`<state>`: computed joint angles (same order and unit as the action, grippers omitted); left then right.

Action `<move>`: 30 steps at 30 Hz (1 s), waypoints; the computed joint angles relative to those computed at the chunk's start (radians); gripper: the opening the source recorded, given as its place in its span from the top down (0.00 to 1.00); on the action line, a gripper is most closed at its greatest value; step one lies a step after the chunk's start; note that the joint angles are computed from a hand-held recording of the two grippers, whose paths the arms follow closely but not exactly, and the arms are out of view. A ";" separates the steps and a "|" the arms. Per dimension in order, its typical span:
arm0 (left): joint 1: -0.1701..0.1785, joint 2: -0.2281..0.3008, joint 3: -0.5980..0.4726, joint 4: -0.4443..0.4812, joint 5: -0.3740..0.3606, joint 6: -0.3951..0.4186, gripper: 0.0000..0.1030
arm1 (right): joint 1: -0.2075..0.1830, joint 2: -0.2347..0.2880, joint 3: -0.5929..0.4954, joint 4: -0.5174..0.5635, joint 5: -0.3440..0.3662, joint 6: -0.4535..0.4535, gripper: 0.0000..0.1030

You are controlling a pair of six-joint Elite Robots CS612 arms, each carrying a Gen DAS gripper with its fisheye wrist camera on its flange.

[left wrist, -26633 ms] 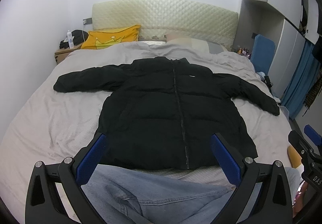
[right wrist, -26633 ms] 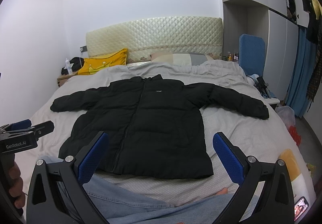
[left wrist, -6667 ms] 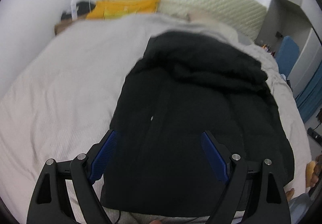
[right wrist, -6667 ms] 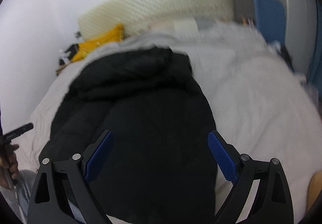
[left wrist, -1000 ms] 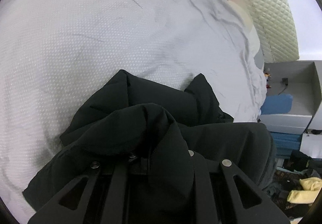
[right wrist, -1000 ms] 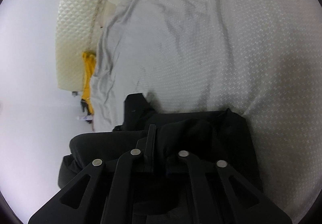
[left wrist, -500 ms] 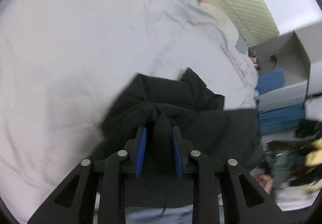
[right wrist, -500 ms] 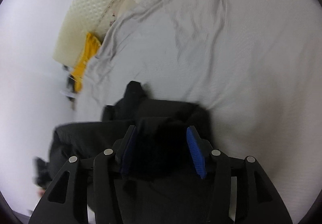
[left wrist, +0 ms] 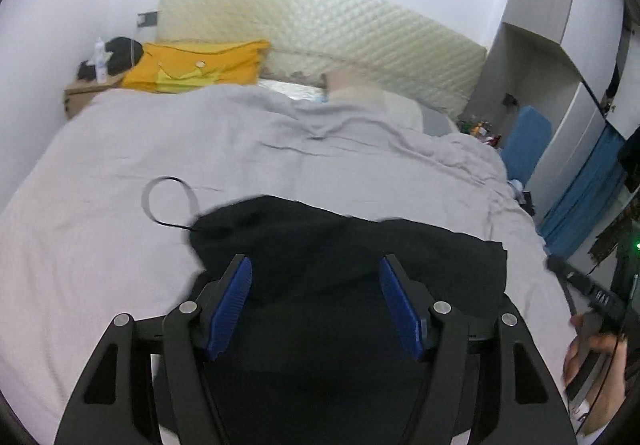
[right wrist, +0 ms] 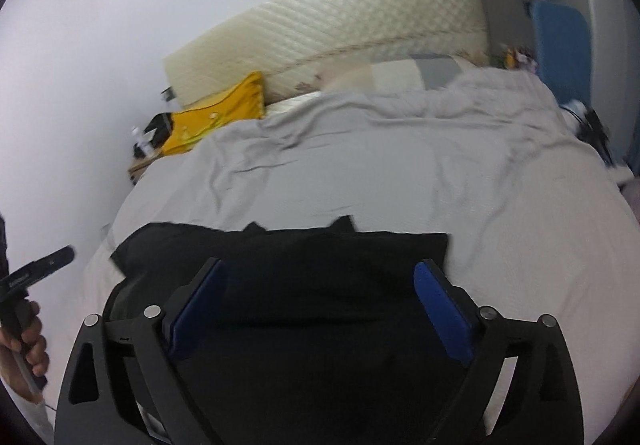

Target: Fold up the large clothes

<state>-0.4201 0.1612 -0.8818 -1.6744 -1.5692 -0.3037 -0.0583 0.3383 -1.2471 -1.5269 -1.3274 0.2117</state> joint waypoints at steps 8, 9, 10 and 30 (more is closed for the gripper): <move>-0.038 0.023 0.096 -0.091 0.059 0.034 0.35 | 0.046 0.041 0.069 -0.078 -0.058 -0.050 0.08; -0.042 0.027 0.105 -0.103 0.077 0.038 0.35 | 0.048 0.046 0.073 -0.094 -0.071 -0.049 0.08; -0.043 0.032 0.113 -0.121 0.082 0.033 0.35 | 0.050 0.052 0.076 -0.118 -0.087 -0.043 0.06; -0.052 -0.154 0.603 -0.384 0.205 0.065 0.32 | 0.057 -0.017 0.280 -0.192 -0.148 -0.066 0.00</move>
<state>-0.4723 0.0077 -0.2787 -2.0582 -1.3641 -0.2389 -0.0010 0.3209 -0.9674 -1.7191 -1.4759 0.1460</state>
